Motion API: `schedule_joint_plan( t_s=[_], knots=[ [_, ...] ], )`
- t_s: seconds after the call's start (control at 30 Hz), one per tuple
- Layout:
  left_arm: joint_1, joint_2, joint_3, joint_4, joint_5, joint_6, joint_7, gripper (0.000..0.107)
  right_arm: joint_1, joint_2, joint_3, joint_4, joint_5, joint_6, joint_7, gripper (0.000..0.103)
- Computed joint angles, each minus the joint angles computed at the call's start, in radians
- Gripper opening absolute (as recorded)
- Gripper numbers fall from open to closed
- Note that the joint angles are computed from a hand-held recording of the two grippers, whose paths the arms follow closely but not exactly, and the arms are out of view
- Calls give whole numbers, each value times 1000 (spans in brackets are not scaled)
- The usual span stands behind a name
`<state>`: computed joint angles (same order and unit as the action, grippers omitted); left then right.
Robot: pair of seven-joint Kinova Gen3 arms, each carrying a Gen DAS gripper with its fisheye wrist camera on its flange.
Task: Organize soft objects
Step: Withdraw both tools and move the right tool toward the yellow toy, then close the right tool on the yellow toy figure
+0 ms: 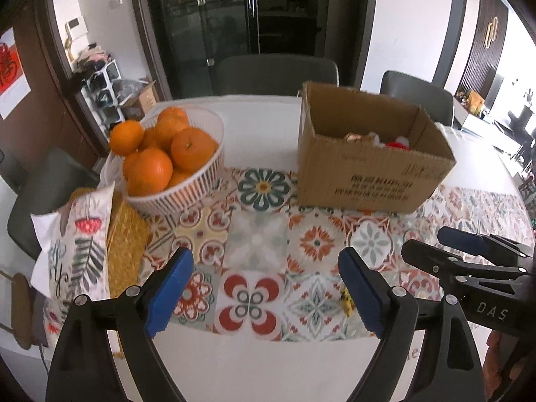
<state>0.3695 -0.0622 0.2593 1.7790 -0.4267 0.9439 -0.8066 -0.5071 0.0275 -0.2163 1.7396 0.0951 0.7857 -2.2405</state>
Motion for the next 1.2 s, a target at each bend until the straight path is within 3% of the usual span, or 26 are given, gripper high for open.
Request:
schedule_joint_plan(
  t_s=[0.57, 1.2],
  knots=[
    [26, 48, -12, 83, 21, 39, 70, 89, 0, 119, 8, 25, -146, 17, 220, 69],
    [58, 112, -45, 158, 77, -10, 105, 89, -5, 204, 10, 54, -175, -52, 431, 69]
  ],
)
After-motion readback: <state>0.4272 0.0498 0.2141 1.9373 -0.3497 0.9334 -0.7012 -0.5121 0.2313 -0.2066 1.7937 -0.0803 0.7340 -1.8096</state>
